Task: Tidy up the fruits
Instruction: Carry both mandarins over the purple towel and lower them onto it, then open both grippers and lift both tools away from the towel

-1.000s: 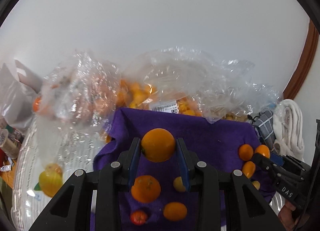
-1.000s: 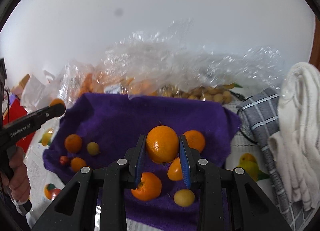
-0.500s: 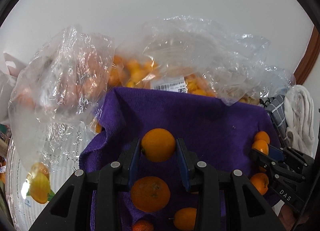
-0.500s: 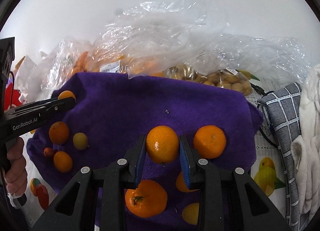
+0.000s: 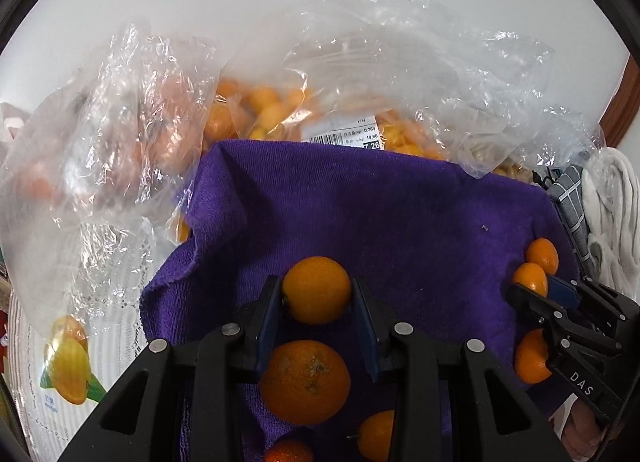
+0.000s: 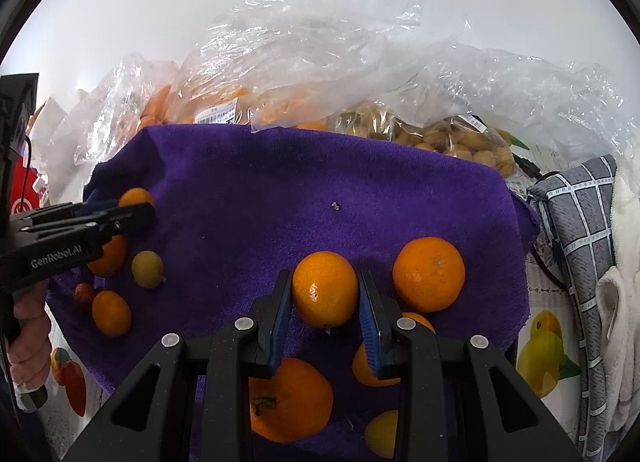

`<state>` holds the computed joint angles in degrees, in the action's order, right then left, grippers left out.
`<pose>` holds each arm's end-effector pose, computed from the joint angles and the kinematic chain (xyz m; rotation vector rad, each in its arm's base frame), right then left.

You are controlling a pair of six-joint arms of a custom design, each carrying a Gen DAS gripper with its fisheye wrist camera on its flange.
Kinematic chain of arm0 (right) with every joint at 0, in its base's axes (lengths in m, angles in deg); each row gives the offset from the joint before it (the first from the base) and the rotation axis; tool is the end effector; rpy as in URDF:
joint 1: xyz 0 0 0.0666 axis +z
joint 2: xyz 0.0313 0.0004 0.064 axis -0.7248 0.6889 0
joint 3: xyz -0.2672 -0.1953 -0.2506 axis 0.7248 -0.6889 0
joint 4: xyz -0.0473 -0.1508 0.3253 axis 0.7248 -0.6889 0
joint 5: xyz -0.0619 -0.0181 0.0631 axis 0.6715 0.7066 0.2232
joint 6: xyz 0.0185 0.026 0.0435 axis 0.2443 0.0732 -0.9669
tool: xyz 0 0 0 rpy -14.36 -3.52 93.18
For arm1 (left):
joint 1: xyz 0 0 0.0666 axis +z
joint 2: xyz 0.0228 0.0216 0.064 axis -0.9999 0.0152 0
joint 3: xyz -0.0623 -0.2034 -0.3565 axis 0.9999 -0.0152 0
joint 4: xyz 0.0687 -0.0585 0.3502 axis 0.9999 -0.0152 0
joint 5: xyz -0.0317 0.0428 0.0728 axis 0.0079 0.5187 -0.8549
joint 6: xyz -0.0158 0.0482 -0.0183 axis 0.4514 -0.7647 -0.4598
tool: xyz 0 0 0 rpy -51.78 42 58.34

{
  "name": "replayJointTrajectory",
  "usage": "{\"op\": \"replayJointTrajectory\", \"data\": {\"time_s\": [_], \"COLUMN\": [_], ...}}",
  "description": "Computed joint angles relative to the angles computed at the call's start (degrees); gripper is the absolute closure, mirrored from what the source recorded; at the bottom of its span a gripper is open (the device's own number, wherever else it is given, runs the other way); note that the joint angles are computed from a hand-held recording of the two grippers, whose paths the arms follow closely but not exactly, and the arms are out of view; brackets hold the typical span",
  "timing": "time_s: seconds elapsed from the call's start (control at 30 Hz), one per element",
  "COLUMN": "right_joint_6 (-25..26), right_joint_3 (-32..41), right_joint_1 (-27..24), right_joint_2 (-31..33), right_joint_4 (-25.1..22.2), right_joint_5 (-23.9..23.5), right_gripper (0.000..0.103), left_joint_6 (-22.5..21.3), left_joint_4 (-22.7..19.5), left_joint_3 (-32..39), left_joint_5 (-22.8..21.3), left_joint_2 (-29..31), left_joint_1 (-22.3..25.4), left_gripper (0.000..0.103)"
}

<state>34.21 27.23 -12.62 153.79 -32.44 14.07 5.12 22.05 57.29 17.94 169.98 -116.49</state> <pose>0.5093 0.3357 0.3286 -0.4177 2.5140 0.1691 0.5014 -0.2532 0.3412 -0.1315 2.5883 -0.1519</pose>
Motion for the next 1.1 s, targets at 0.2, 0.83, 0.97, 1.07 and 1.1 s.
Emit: {"op": "replayJointTrajectory", "data": {"time_s": [0.2,0.83,0.97,1.07,1.1], "right_joint_6": [1.01,-4.08,-5.98,-6.91,-7.35], "right_joint_3": [0.03,-5.44,-8.16,-10.47,-11.34], "right_joint_1": [0.34,0.13,1.03,2.39,3.07], "right_joint_2": [0.01,-10.93,-15.95,-20.03,-21.68], "right_joint_4": [-0.26,-0.95,-2.46,-3.80,-4.67], "right_joint_5": [1.02,5.39,7.39,9.38,10.23], "right_gripper": [0.068,0.040,0.040,0.040,0.040], "left_joint_6": [-0.10,0.30,2.31,4.73,5.25], "left_joint_4": [0.09,-2.30,-4.16,-7.34,-7.73], "left_joint_3": [-0.10,0.29,-1.70,-2.14,-2.74], "left_joint_5": [-0.32,-3.35,-5.71,-9.33,-10.15], "left_joint_2": [0.15,-5.13,-9.22,-12.16,-13.25], "left_joint_1": [-0.16,-4.71,-8.15,-11.65,-12.43], "left_gripper": [0.069,0.038,0.034,0.031,0.030]}}
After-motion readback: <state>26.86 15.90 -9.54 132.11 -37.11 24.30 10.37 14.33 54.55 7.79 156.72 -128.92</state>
